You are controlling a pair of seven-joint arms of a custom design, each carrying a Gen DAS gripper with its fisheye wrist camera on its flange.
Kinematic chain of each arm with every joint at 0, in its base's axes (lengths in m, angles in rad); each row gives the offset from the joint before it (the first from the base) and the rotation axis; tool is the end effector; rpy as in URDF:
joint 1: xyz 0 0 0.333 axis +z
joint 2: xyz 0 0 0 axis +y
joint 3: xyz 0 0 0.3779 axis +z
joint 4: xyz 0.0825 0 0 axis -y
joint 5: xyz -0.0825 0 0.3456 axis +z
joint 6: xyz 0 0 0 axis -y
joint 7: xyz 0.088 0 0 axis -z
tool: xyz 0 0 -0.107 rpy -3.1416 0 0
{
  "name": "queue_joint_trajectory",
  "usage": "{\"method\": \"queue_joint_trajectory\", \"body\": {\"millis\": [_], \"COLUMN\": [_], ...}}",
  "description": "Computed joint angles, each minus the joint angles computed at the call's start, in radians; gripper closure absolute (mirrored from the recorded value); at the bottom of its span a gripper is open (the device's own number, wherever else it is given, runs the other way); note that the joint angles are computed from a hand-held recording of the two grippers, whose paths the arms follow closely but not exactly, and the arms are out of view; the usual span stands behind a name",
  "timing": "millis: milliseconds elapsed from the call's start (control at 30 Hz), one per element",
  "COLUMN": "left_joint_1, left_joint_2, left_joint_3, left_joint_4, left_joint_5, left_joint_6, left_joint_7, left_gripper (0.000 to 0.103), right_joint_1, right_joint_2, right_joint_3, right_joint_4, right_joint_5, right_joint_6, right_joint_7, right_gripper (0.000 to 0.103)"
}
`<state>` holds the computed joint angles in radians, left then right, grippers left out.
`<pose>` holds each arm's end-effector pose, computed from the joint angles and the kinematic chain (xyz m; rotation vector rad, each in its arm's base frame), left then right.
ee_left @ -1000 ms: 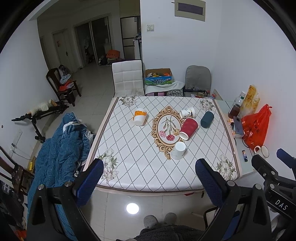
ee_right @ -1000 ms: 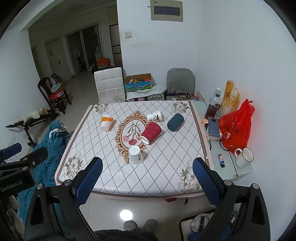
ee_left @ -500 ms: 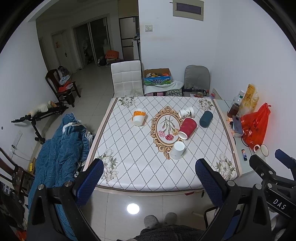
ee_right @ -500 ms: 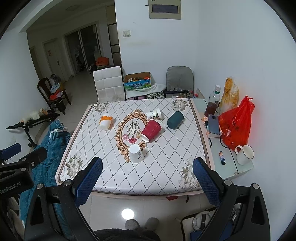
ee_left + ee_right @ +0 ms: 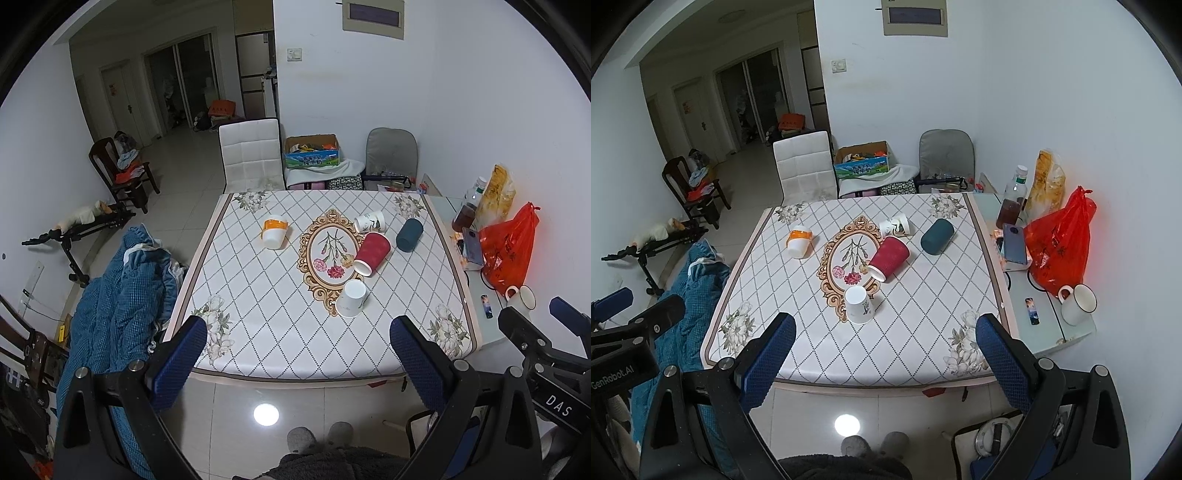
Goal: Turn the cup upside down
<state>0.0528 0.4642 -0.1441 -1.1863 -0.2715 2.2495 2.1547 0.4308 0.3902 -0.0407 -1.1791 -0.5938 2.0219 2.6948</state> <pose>0.7247 -0.0422 0.6538 -1.3255 2.3247 -0.8025 0.6489 0.2400 0.6870 -1.2260 2.2889 -0.8303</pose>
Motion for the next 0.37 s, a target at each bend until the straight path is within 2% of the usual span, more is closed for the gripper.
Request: {"method": "queue_joint_trajectory", "body": {"millis": [367], "left_joint_1": [0.003], "left_joint_2": [-0.028], "left_joint_3": [-0.003], "left_joint_4": [-0.051], "left_joint_5": [-0.011], "left_joint_6": [0.026], "left_joint_7": [0.017], "left_gripper": [0.002], "right_joint_1": [0.002], "right_joint_2": [0.005], "right_joint_3": [-0.002], "right_joint_4": [0.008], "right_joint_5": [0.003], "right_joint_6": [-0.006], "right_joint_7": [0.008], "right_gripper": [0.003]}}
